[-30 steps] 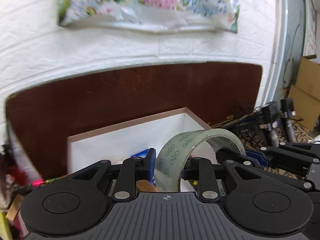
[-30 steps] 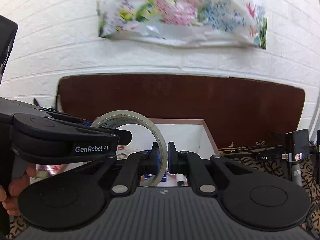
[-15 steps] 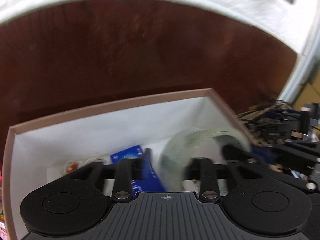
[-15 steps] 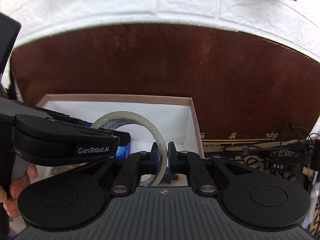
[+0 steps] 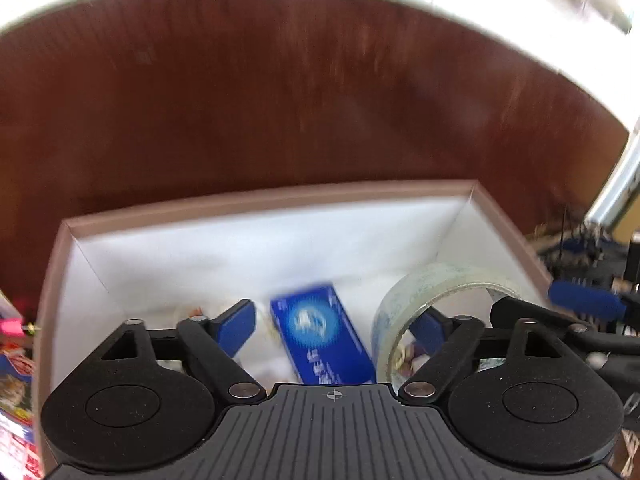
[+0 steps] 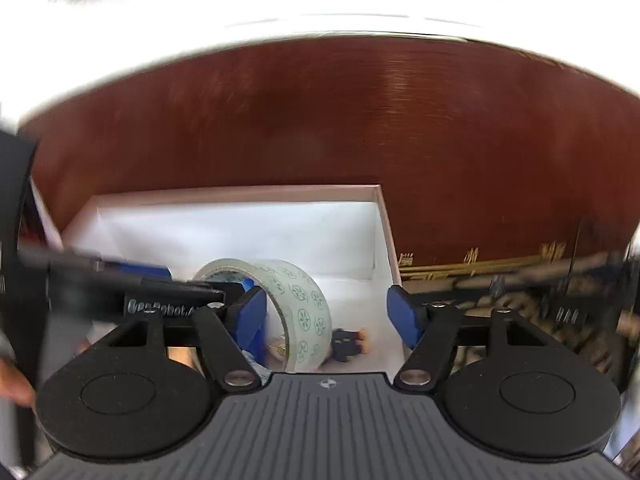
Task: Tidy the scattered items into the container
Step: 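Carry the clear tape roll into the cardboard box and release it, then withdraw both open tools from the box back toward the pile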
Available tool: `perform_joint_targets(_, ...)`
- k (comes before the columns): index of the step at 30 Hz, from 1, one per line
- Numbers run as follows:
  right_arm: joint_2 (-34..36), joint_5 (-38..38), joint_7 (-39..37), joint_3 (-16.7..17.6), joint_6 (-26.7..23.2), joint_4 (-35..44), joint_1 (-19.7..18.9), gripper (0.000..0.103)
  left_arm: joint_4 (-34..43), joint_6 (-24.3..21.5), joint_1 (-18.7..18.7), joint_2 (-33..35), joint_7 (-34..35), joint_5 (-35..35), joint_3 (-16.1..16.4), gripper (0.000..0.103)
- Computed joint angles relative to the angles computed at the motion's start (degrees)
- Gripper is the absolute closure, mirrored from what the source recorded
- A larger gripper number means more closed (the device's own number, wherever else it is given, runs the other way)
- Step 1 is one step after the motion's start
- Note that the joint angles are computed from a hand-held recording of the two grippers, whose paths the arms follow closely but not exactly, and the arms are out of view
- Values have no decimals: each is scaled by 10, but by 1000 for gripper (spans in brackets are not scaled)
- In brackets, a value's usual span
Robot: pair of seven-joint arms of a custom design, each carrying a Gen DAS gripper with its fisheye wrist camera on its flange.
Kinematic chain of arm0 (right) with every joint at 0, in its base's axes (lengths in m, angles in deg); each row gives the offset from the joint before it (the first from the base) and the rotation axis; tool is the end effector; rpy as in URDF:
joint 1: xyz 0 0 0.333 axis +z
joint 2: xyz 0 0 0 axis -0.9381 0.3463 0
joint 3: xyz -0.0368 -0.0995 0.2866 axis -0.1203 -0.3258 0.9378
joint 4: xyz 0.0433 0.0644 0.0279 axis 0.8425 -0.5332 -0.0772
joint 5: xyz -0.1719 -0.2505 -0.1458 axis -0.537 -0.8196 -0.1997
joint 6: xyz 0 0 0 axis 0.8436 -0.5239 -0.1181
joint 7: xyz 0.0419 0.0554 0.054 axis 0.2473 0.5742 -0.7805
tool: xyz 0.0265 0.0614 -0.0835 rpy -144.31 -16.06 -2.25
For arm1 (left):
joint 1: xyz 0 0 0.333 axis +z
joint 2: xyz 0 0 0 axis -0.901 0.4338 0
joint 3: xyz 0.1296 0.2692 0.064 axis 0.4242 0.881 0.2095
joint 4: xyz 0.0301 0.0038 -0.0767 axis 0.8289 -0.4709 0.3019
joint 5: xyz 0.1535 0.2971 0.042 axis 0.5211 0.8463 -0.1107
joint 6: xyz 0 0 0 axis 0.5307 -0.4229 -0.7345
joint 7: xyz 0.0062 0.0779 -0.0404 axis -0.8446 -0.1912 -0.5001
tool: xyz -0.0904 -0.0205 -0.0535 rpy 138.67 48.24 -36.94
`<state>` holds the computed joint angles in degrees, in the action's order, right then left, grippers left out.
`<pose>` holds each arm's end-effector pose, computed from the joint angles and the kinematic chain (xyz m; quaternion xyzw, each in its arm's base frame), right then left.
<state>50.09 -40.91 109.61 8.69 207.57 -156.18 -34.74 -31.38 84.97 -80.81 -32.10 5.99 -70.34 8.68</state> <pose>0.5870 0.3735 0.5293 -0.5532 0.7017 -0.2808 0.3503 0.6965 -0.2719 0.5224 -0.5125 0.7616 -0.3666 0.1511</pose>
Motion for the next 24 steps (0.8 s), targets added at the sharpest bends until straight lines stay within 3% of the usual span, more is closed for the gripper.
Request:
perform_joint_targets(3,-26,-16,101,-17,70,-47,-2,22,6,-19,10,-5,24,-13,-16,2)
perform_joint_targets(5,-37,-53,154,-33,77,-57,9,17,-36,14,17,-27,29,-26,-20,0)
perform_joint_targets(11,-28,-59,96,0,30,-22,3,16,-47,0,13,-45,-4,-23,-4,0)
perform_joint_targets(16,-21,-37,62,9,12,-10,8,14,-150,46,28,-108,14,-28,-9,0)
perform_joint_targets(24,-63,-69,87,12,7,-45,36,9,-359,149,72,-251,74,-90,-34,0)
